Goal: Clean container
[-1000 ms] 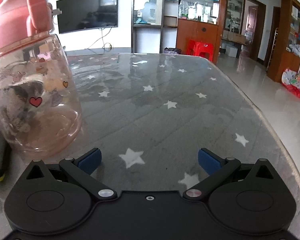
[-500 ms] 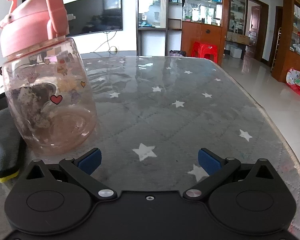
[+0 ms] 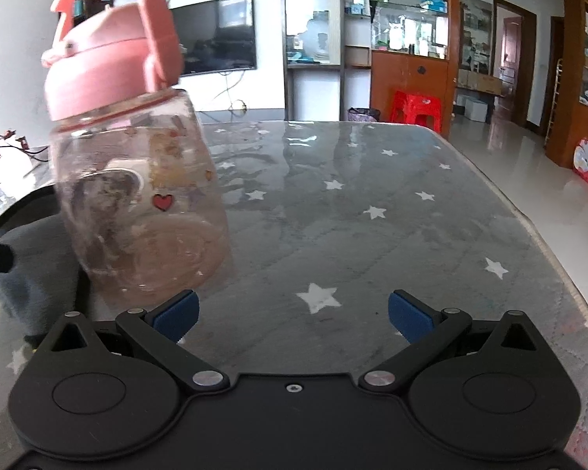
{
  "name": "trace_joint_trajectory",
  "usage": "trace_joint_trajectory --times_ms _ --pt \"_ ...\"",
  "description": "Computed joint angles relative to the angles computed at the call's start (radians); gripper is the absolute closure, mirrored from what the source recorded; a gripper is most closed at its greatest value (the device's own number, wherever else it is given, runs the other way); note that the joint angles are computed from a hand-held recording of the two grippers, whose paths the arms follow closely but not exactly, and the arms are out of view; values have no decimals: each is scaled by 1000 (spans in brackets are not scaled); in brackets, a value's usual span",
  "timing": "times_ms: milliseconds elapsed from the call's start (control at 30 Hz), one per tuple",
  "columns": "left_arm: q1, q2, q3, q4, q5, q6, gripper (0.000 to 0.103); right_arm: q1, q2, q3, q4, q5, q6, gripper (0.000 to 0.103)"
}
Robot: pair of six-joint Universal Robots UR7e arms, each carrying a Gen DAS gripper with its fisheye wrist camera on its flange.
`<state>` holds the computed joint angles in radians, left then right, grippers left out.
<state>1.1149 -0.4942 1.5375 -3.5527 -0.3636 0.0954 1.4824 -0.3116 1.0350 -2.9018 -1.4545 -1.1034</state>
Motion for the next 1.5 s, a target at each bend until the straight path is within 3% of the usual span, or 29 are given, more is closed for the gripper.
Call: trace_joint_trajectory --times_ms 200,333,467,667,833,933,1200,1500 --pt "-17 23 -28 27 64 -53 0 2 -45 89 -52 16 -9 0" --pt "-36 38 -30 21 87 -85 0 3 -79 188 -165 24 -69 0" --pt "-56 52 -23 10 118 -116 0 1 -111 251 -198 37 -106 0" --pt "-88 81 -26 17 207 -182 0 -3 -148 327 -259 31 -115 0" --pt "-110 29 75 258 246 -516 0 -11 -170 378 -311 22 -112 0" --pt "-121 3 116 370 248 -647 0 -17 -182 404 -325 19 -114 0" --pt "-139 -18 155 540 237 -819 0 -18 -186 439 -383 6 -137 0" --pt "-136 -14 136 612 244 -862 0 -15 -175 426 -393 5 -139 0"
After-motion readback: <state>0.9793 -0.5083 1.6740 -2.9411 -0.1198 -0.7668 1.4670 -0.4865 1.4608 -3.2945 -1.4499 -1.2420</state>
